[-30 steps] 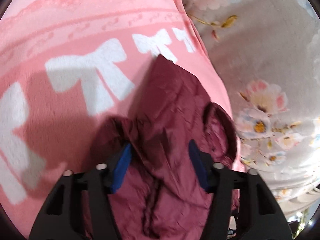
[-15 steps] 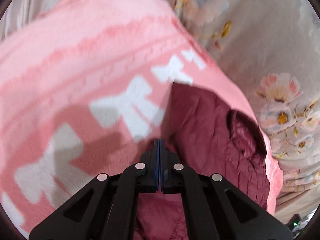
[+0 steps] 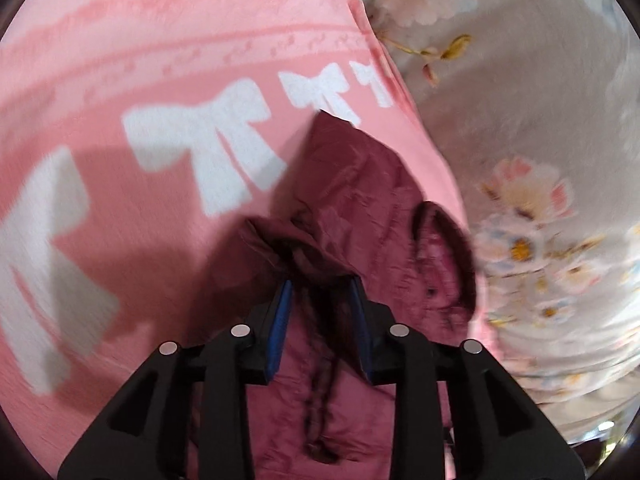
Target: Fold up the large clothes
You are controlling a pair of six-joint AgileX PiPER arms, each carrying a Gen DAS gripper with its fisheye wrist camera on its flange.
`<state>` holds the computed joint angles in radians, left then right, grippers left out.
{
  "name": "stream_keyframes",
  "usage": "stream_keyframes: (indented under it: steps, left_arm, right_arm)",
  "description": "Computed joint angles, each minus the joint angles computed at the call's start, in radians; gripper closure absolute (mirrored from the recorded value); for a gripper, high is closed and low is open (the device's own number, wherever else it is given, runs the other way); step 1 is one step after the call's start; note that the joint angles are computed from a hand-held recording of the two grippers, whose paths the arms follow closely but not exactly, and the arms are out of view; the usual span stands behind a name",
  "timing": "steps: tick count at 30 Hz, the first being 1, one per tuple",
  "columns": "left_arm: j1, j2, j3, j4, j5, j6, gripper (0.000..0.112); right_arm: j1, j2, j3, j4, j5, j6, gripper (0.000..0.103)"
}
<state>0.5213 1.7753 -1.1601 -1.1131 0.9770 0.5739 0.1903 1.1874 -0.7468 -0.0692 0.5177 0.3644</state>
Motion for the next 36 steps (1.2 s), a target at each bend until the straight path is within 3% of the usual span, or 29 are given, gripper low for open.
stream_keyframes:
  steps: [2,8,10,12,13,14,16,18,21,23,27,33,36]
  left_arm:
    - [0.005,-0.024,0.04,-0.059,-0.022,0.044,0.059]
    - [-0.027,0.01,0.009,-0.053,-0.113,-0.016,0.056]
    - [-0.055,0.051,-0.032,-0.011,-0.115,-0.06,0.058]
    - [-0.07,0.073,-0.059,-0.005,-0.092,-0.081,0.068]
    - [-0.081,0.074,-0.078,0.004,-0.087,-0.098,0.084]
    - [-0.082,0.071,-0.09,-0.008,-0.077,-0.083,0.107]
    - [-0.076,0.031,-0.085,-0.025,-0.108,-0.051,0.11]
    - [-0.067,-0.01,-0.055,-0.048,-0.152,0.015,0.111]
    - [-0.139,0.004,-0.044,0.121,-0.258,-0.035,0.112]
    - [-0.155,0.022,-0.003,0.141,-0.293,-0.015,0.112]
    - [-0.163,0.005,0.043,0.133,-0.338,0.052,0.112]
    - [-0.227,-0.074,0.05,0.413,-0.387,-0.067,0.105]
    - [-0.23,-0.152,0.08,0.554,-0.379,-0.095,0.094]
  right_arm:
    - [-0.005,-0.002,0.002,0.013,-0.002,-0.011,0.099]
    - [-0.015,-0.013,0.009,0.033,-0.012,-0.023,0.099]
    - [-0.015,-0.017,0.008,0.039,-0.012,-0.028,0.099]
    - [-0.008,-0.02,-0.001,0.029,-0.004,-0.023,0.099]
    - [-0.001,-0.023,-0.008,0.015,0.002,-0.012,0.099]
    - [0.008,-0.034,-0.014,-0.01,0.004,0.008,0.099]
    - [0.006,-0.098,-0.011,-0.037,-0.015,0.028,0.1]
    - [-0.018,-0.13,-0.001,-0.016,-0.016,-0.003,0.103]
    - [-0.046,-0.022,0.024,-0.003,0.014,-0.04,0.103]
    - [-0.057,0.003,0.061,0.023,-0.012,-0.058,0.103]
    - [-0.06,0.013,0.058,0.028,-0.01,-0.064,0.103]
    - [-0.064,-0.019,0.041,0.047,0.051,-0.08,0.095]
    - [-0.016,-0.122,0.062,-0.073,0.127,0.051,0.088]
